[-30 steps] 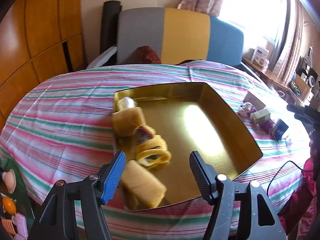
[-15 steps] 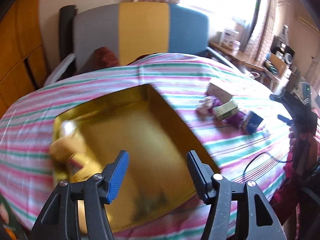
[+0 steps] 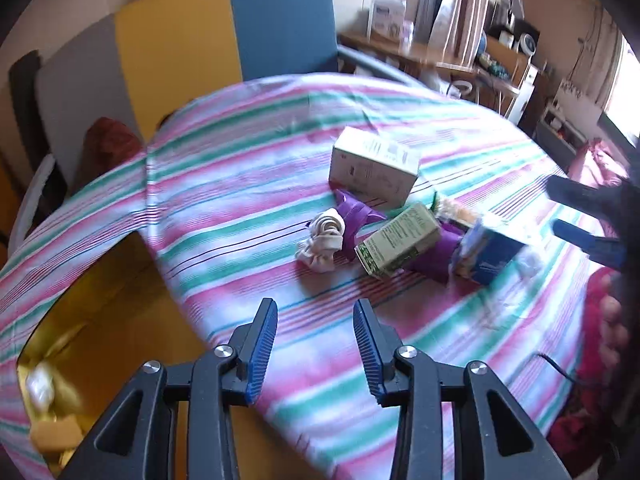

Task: Organize objects
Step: 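Reach the left tool to the white rope coil and grasp it, then carry the rope coil over the tray while the right tool grasps a green-printed box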

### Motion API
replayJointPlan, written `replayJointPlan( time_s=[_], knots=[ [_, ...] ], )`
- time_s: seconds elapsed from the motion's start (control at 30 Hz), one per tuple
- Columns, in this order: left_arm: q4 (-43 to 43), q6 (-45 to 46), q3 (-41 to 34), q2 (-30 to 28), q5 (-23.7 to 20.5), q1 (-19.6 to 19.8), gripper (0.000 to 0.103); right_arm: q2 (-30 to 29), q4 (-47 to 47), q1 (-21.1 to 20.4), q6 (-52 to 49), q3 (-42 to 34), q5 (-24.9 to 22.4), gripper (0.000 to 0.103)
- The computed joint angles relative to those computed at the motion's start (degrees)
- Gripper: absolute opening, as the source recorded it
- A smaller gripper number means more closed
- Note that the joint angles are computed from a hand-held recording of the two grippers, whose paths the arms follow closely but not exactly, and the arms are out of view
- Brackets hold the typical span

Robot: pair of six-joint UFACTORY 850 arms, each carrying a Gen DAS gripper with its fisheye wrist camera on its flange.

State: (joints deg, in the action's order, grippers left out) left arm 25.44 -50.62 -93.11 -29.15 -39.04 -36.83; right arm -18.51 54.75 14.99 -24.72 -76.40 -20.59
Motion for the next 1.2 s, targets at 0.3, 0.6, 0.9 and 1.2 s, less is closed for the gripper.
replayJointPlan(
  time_s=[0.3, 0.6, 0.9, 1.2],
  knots=[
    [-8.1, 8.4, -12.4, -10.9, -3.7, 3.2, 0.039, -1.3, 1.7, -0.5, -1.0, -1.1, -3.2, 0.103],
    [-12.8, 12.1, -13.5, -12.2, -0.7, 4.8, 0.026, -1.7, -1.7, 0.1, 1.0, -1.7, -3.1, 0.103],
    [-9.5, 4.9, 3.9, 1.5, 9.0, 2.5, 0.026, -1.9, -5.2, 0.6, 3.4, -2.0, -2.4, 0.103],
    [0.2, -8.3, 19.6, 15.4, 13.0, -1.2, 0.026, -1.5, -9.9, 2.7, 2.4, -2.4, -1.9, 0.103]
  ],
)
